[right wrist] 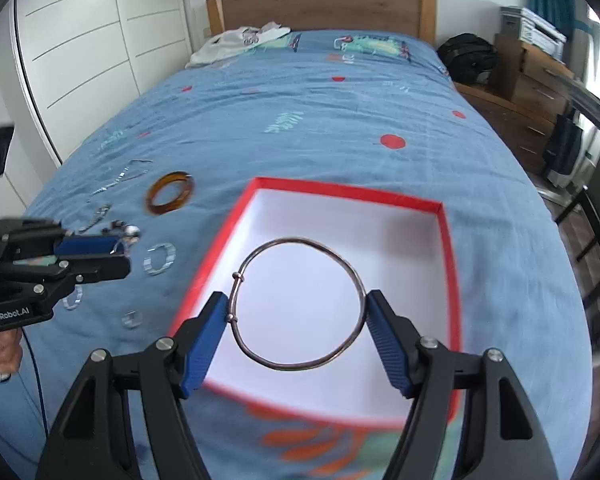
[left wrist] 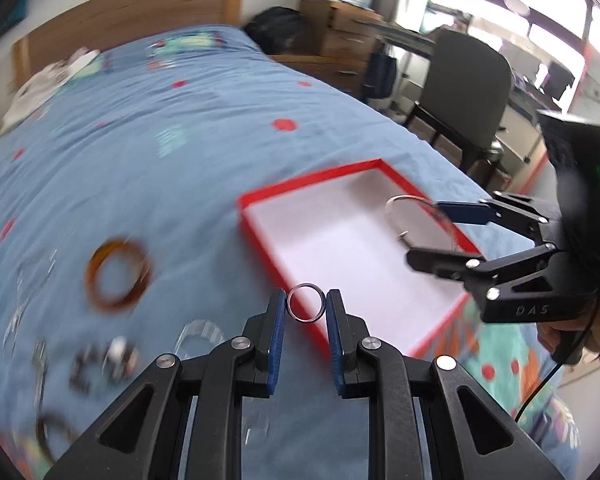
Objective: Organize jewelry
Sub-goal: 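Carry both into the red box and open both tools to release them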
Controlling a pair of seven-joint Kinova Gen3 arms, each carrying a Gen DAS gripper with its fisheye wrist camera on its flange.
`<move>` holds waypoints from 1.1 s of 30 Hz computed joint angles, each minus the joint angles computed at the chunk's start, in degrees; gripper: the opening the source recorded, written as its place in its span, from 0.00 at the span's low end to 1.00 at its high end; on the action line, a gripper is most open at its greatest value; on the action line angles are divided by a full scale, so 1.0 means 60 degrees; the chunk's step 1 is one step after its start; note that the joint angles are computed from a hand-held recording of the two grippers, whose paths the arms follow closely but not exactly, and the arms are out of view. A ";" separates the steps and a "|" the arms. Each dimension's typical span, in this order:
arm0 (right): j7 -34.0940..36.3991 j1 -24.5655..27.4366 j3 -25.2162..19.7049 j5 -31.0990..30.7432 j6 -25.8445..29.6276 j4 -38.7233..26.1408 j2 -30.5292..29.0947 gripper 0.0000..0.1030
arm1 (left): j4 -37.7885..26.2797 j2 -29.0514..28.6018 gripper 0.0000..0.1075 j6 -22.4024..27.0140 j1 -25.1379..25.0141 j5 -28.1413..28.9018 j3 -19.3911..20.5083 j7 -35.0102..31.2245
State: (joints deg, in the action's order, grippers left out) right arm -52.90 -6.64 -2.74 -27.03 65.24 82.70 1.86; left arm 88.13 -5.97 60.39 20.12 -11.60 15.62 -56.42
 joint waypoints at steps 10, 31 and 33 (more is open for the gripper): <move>0.1812 0.0346 -0.0487 0.0771 0.2022 -0.3254 0.2805 0.67 | -0.1772 0.2414 0.19 0.0516 0.0106 0.0715 -0.0777 -0.3012; 0.3202 -0.0018 -0.0807 0.1845 0.2921 -0.4498 0.4132 0.68 | -0.1908 0.3112 0.21 0.0289 -0.0048 0.1490 -0.1295 -0.4769; 0.3221 -0.0011 -0.0803 0.1816 0.2813 -0.4399 0.4062 0.68 | -0.1881 0.3090 0.23 0.0256 0.0034 0.1340 -0.1299 -0.4627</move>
State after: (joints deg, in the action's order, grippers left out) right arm -33.58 -6.70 -7.56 -16.13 82.12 56.30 26.23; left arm 76.84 12.57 61.93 20.32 -3.56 7.82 -84.18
